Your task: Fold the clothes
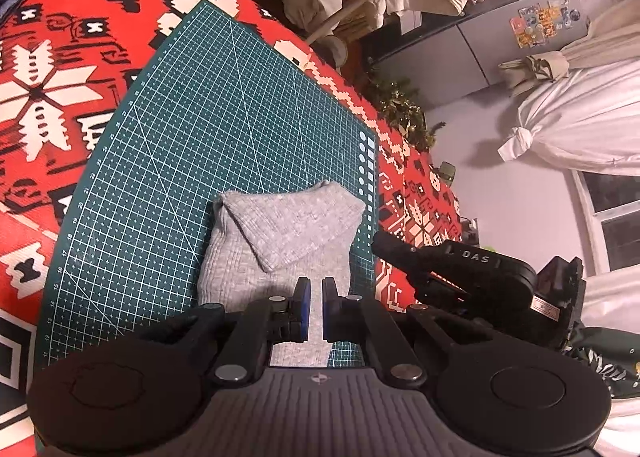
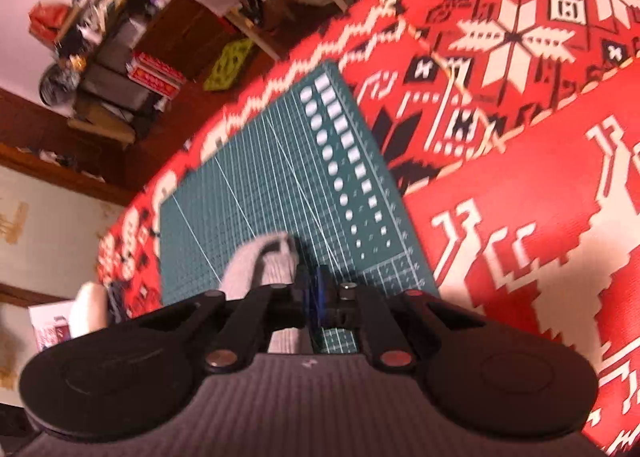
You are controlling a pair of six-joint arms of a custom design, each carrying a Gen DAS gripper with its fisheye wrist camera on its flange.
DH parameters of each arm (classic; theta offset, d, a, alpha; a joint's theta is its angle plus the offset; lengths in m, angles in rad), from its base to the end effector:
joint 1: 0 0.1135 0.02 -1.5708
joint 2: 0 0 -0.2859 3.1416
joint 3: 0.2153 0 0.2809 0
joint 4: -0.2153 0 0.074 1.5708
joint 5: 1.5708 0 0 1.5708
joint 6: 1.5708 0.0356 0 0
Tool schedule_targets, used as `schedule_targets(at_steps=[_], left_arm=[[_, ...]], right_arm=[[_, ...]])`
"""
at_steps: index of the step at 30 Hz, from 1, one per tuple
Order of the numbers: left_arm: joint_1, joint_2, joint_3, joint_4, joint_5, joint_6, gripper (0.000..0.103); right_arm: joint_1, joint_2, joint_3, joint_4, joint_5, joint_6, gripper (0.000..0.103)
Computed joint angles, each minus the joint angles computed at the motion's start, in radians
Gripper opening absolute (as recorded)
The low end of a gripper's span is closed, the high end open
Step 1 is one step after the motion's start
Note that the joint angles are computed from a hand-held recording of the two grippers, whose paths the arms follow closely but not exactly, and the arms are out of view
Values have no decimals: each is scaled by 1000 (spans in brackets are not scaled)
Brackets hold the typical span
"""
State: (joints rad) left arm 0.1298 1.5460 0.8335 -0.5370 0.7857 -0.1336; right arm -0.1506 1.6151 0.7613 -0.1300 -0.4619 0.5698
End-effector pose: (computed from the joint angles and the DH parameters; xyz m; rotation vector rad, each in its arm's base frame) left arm 0.2919 0.0127 0.1712 -0.1699 2.6247 -1.0883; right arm 0.3157 -0.0319 0.1436 0.7331 2.4635 0.7509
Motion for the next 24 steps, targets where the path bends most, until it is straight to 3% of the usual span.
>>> schedule_targets(at_steps=[6, 10, 16, 18, 20, 24], left_arm=[[1, 1, 3, -15, 5, 8, 4], [-3, 4, 3, -14, 4, 7, 7], [-9, 14, 3, -15, -3, 6, 7], [-8, 11, 1, -12, -3, 8, 7], [-6, 13, 2, -10, 1, 9, 7], [-11, 18, 4, -9, -3, 8, 7]], right_arm=[[23, 0, -6, 12, -3, -18, 9], [35, -6, -24, 31, 9, -13, 21], [29, 27, -35, 97, -16, 19, 22], [28, 51, -27, 116, -22, 30, 20], [26, 73, -22, 139, -34, 44, 8], [21, 66, -37, 183, -46, 53, 5]])
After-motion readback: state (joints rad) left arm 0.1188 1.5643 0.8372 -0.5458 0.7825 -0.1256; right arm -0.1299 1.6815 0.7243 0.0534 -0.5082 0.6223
